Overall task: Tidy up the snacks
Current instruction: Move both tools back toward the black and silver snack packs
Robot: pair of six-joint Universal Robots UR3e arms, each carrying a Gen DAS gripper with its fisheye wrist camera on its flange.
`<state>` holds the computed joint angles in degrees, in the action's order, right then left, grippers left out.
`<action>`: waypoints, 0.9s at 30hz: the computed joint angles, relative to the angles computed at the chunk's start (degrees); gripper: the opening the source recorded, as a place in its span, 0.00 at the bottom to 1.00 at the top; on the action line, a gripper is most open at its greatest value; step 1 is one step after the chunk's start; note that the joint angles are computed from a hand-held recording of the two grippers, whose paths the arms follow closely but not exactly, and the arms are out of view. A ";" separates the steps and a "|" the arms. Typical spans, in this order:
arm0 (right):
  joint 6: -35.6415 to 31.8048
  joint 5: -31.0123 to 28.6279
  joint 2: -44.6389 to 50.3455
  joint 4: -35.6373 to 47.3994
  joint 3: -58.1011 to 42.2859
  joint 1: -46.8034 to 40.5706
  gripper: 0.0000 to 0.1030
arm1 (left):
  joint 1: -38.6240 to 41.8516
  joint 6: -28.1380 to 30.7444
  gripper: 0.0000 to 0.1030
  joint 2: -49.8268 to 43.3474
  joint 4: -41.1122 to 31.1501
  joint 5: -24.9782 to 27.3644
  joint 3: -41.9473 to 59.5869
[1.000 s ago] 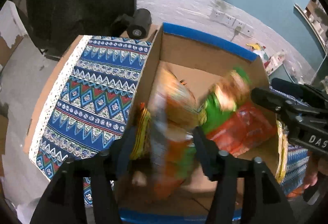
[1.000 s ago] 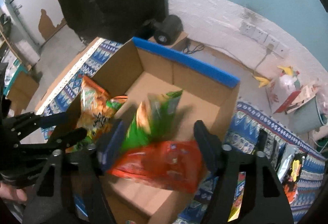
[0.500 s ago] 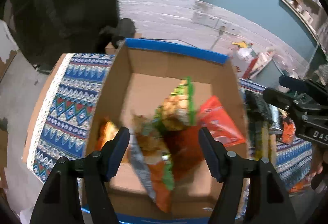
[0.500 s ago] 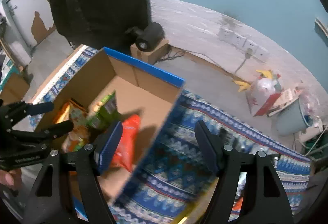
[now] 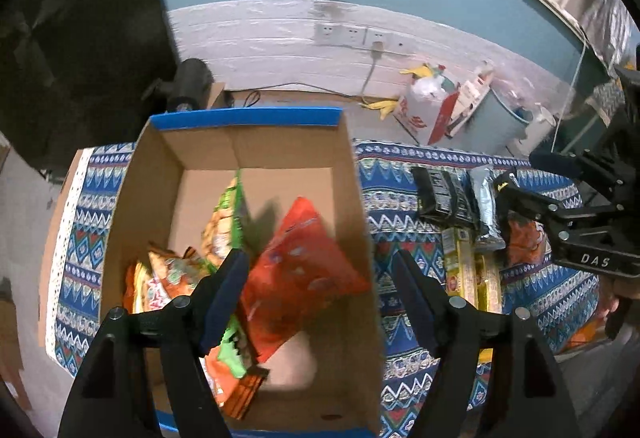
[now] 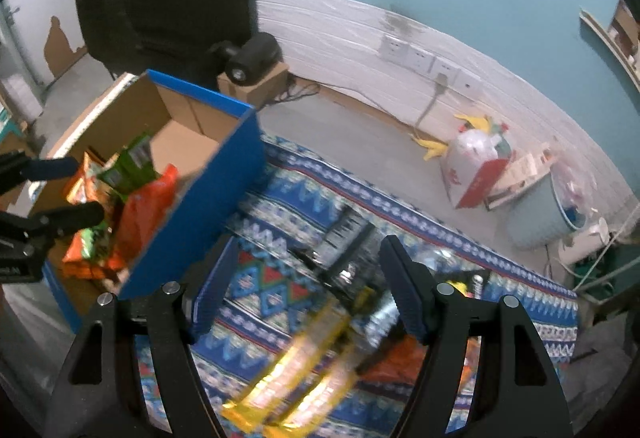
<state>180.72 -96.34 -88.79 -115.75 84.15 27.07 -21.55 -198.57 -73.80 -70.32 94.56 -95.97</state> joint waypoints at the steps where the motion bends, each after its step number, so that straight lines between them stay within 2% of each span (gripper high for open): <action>1: -0.53 0.48 -1.22 -0.03 1.26 -0.91 0.70 | -1.10 -0.43 0.73 -1.27 0.23 0.53 0.75; 6: -4.99 3.93 -8.06 0.90 7.50 -7.26 0.70 | -4.75 -1.99 0.73 -5.81 0.99 1.61 3.02; 10: -11.69 7.38 -13.30 2.06 12.61 -13.82 0.70 | -7.54 -3.24 0.73 -10.57 1.74 1.42 5.61; 13: -18.07 12.30 -18.31 2.54 17.99 -20.55 0.70 | -9.96 -4.24 0.73 -14.37 1.53 1.86 8.49; 18: -26.61 18.19 -24.07 5.25 25.40 -30.59 0.70 | -14.49 -3.96 0.73 -21.24 1.63 3.59 13.46; 22: -32.60 21.61 -27.39 8.02 29.48 -36.28 0.70 | -16.25 -3.70 0.73 -26.13 1.08 2.87 17.03; 27: -37.71 21.85 -28.86 7.59 33.77 -39.96 0.71 | -17.57 -3.40 0.73 -30.86 0.80 2.77 20.67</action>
